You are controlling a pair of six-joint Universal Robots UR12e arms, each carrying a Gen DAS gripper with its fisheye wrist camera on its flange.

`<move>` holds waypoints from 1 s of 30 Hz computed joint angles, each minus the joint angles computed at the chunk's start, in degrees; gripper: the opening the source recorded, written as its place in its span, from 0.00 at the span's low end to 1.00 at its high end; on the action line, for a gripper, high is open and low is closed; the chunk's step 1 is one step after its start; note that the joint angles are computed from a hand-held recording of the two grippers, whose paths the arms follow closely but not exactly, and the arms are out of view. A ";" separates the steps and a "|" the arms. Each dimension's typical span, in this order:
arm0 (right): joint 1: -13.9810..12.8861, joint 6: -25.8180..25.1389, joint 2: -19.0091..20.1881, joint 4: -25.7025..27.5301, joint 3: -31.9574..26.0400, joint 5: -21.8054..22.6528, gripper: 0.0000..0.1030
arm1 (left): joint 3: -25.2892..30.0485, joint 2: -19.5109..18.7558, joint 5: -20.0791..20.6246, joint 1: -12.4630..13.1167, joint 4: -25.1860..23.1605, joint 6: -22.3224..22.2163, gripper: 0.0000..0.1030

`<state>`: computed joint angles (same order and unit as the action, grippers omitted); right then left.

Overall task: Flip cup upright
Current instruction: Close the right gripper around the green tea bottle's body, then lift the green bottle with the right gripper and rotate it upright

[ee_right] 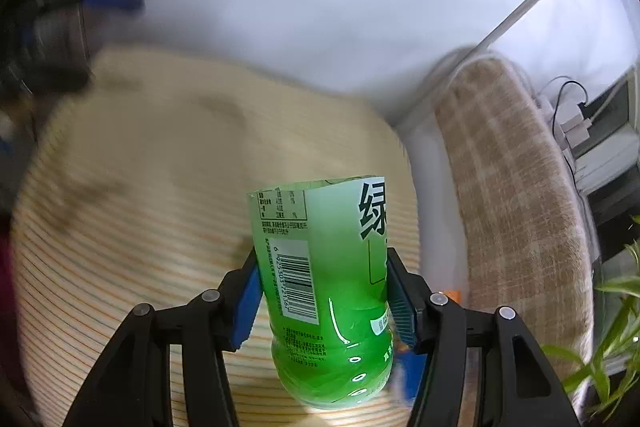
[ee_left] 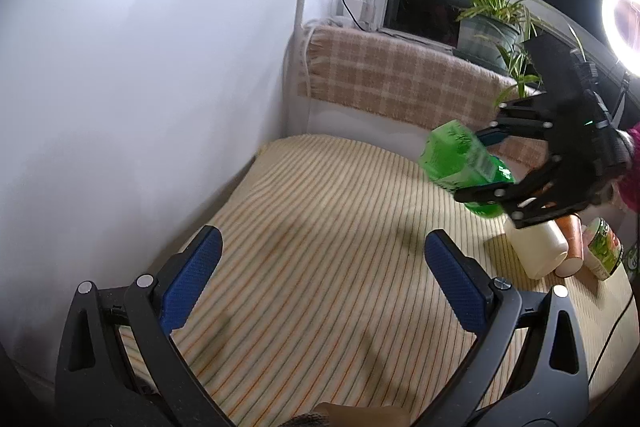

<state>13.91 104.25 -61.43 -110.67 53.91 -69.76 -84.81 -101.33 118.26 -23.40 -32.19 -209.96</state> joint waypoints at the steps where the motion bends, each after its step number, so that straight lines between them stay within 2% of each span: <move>1: -0.18 1.14 -0.31 0.30 0.05 1.34 0.57 | -0.16 0.18 0.11 -0.01 0.25 -0.01 1.00; 5: -1.82 8.42 -3.82 1.12 3.78 8.64 0.56 | -0.70 0.80 0.54 -0.36 1.29 0.24 1.00; 8: -2.87 16.26 -7.43 -0.51 8.98 11.55 0.57 | -0.92 1.13 0.20 -0.69 1.56 0.32 1.00; 12: -4.93 29.66 -12.51 -6.34 17.36 14.18 0.57 | -1.54 1.61 -0.87 -1.54 2.81 0.94 1.00; 15: -6.64 39.00 -14.92 -10.90 21.89 16.62 0.57 | -1.36 1.46 -1.59 -2.24 2.85 1.30 1.00; 19: -8.73 51.15 -18.07 -15.42 27.13 16.10 0.57 | -0.56 1.01 -2.88 -3.12 2.25 0.70 1.00; 23: -11.52 61.72 -20.34 -15.21 30.52 15.52 0.57 | -0.18 0.77 -4.89 -3.88 2.66 0.61 1.00; 26: -13.93 68.41 -21.97 -14.16 32.85 16.42 0.57 | 0.48 0.36 -6.12 -4.35 2.15 0.89 1.00; 30: -16.53 73.95 -22.73 -13.67 34.99 17.21 0.57 | 1.50 -0.25 -8.18 -4.74 1.16 0.92 1.00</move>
<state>-2.63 178.19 -84.16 -124.34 88.90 -52.55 -83.31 -101.58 110.08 -28.14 -31.03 -209.04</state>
